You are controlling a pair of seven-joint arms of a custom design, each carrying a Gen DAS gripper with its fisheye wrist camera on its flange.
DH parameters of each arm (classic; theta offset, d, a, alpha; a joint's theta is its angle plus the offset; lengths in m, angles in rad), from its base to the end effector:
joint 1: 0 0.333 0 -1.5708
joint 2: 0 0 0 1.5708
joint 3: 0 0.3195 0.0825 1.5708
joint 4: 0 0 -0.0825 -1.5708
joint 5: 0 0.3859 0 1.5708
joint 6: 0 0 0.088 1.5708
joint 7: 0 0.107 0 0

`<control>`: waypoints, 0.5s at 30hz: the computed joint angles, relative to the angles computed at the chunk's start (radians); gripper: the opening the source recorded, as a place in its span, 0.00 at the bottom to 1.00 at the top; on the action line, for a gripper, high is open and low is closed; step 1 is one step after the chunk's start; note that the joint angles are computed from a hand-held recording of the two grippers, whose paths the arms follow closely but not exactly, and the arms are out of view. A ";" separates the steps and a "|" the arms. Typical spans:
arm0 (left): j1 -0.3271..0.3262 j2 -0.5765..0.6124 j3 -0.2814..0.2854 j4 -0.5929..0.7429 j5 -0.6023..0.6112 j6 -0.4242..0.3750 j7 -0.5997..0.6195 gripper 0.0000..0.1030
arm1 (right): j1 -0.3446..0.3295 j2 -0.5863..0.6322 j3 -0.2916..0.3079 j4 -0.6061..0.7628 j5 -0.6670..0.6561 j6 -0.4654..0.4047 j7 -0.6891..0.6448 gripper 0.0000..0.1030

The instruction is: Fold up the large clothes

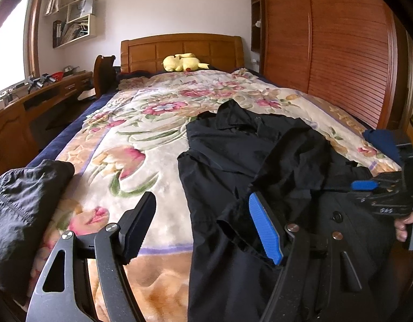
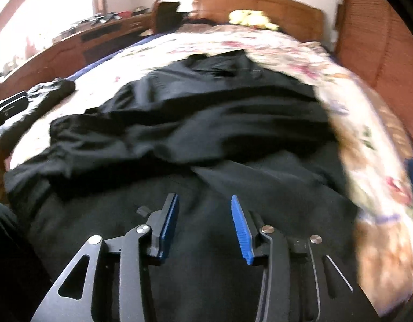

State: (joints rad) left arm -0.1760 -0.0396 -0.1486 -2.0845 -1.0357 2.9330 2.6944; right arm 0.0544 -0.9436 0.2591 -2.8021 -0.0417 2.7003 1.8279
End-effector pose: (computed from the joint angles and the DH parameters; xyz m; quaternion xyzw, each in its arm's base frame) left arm 0.5623 -0.1323 0.5257 -0.4397 0.7601 -0.4171 0.2345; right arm 0.3086 0.1119 0.5411 -0.6673 0.6200 -0.3032 0.2800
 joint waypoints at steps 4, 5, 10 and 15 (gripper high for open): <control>-0.005 0.003 -0.007 -0.007 0.035 0.003 -0.019 0.71 | -0.013 -0.114 -0.027 -0.054 0.012 -0.069 0.020 0.46; -0.007 0.004 -0.009 -0.009 0.046 0.003 -0.025 0.71 | -0.027 -0.137 -0.030 -0.069 0.010 -0.080 0.025 0.47; -0.011 0.012 -0.018 -0.018 0.120 0.000 -0.082 0.71 | -0.070 -0.178 -0.038 -0.105 -0.003 -0.117 0.035 0.48; -0.019 -0.004 -0.023 -0.047 0.178 -0.005 -0.130 0.71 | -0.046 -0.211 -0.078 -0.146 0.028 -0.115 0.011 0.55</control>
